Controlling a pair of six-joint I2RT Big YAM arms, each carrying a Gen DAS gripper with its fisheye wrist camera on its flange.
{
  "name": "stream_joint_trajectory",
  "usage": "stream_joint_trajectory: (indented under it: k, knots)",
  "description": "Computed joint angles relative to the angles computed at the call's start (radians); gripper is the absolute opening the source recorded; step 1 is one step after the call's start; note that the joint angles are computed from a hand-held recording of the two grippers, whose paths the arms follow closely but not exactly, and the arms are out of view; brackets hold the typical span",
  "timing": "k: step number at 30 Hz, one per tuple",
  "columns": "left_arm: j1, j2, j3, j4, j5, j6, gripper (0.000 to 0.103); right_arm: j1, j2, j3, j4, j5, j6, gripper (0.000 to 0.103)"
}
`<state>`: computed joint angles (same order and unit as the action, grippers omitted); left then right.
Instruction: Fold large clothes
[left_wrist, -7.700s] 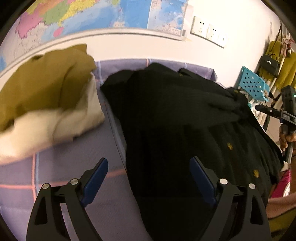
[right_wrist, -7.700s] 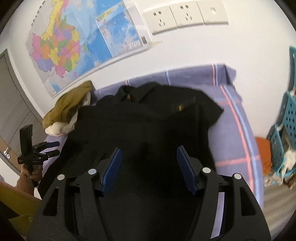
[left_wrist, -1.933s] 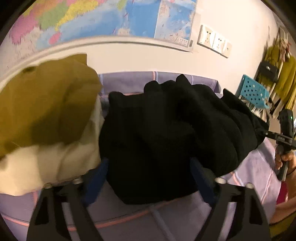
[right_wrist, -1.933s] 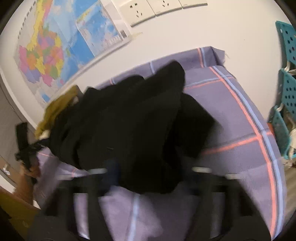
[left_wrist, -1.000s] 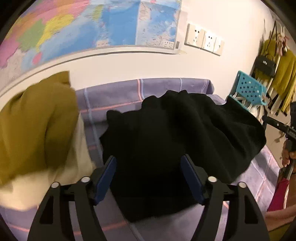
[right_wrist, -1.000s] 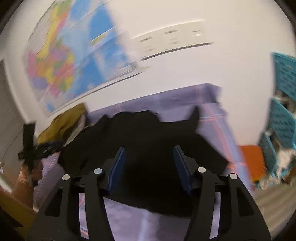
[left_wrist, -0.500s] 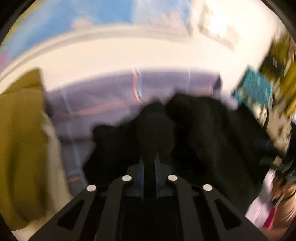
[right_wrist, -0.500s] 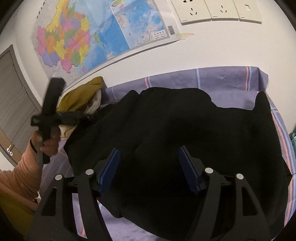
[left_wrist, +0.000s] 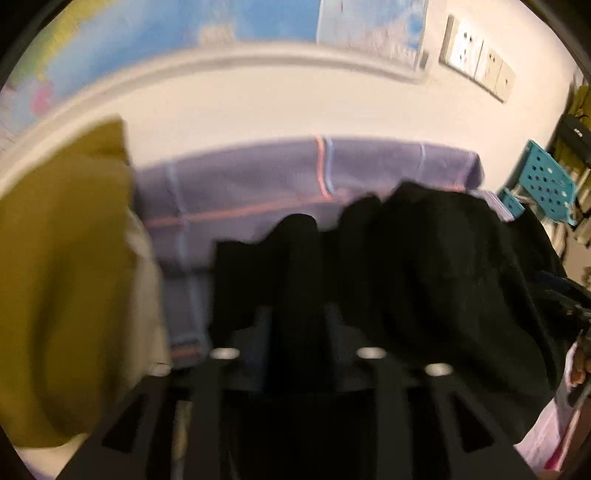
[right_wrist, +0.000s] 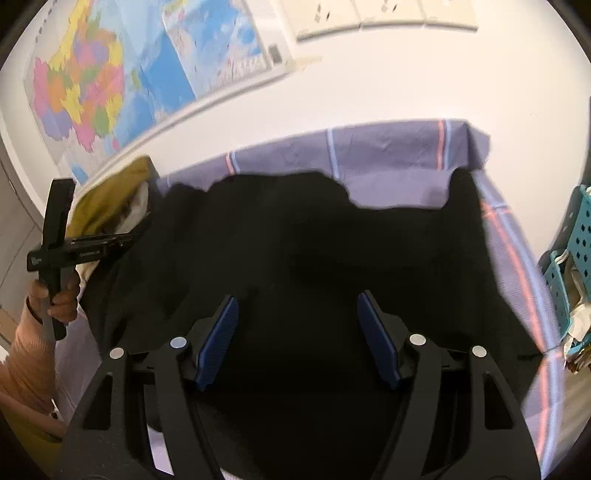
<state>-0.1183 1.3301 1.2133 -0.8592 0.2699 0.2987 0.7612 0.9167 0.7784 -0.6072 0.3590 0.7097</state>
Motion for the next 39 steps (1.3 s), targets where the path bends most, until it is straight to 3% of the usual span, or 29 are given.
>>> stream_joint_trajectory:
  k: [2, 4, 7, 9, 12, 15, 19, 21, 24, 27, 29, 32, 35, 39]
  knots:
    - [0.016, -0.061, -0.024, 0.041, 0.039, -0.012, 0.054, 0.001, -0.045, -0.015, -0.003, 0.032, 0.003, 0.068]
    - [0.03, -0.098, -0.027, 0.039, 0.11, 0.0, 0.057, -0.025, -0.076, -0.019, -0.044, 0.055, 0.008, 0.068]
    - [0.023, -0.128, -0.045, 0.016, 0.199, 0.076, 0.062, -0.116, -0.102, -0.054, -0.048, -0.029, 0.022, 0.063]
    - [-0.015, -0.119, -0.055, 0.011, 0.166, 0.089, 0.062, -0.178, -0.09, -0.073, -0.049, -0.074, 0.024, 0.054]
    - [-0.054, -0.037, -0.029, -0.033, 0.104, 0.062, 0.061, -0.204, -0.101, -0.088, -0.028, -0.104, 0.054, 0.053]
    - [-0.063, 0.018, -0.012, -0.051, 0.061, 0.036, 0.054, -0.13, -0.112, -0.06, -0.049, -0.022, 0.069, 0.061]
    - [-0.065, -0.035, -0.041, -0.003, 0.058, 0.014, 0.056, -0.028, -0.086, -0.009, -0.023, 0.041, 0.0, 0.062]
    - [-0.065, -0.063, -0.052, 0.023, 0.101, 0.02, 0.06, -0.012, -0.046, 0.019, 0.012, 0.011, -0.041, 0.062]
    - [-0.087, -0.051, -0.029, 0.004, 0.122, 0.034, 0.06, -0.016, 0.047, 0.066, 0.049, -0.053, -0.089, 0.061]
    - [-0.126, 0.003, 0.005, -0.04, 0.054, 0.031, 0.06, -0.052, 0.147, 0.104, 0.041, -0.119, -0.099, 0.059]
    - [-0.144, 0.048, 0.025, -0.055, 0.009, 0.017, 0.06, -0.072, 0.212, 0.127, -0.006, -0.103, -0.087, 0.053]
    - [-0.14, 0.049, 0.009, -0.032, 0.007, 0.009, 0.06, -0.088, 0.197, 0.103, 0.022, -0.132, -0.04, 0.054]
    - [-0.137, -0.012, -0.043, 0.034, -0.001, 0.007, 0.063, -0.058, 0.149, 0.089, 0.015, -0.086, -0.031, 0.064]
    - [-0.141, -0.08, -0.1, 0.09, -0.042, 0.012, 0.067, -0.027, 0.072, 0.056, 0.014, -0.045, -0.01, 0.064]
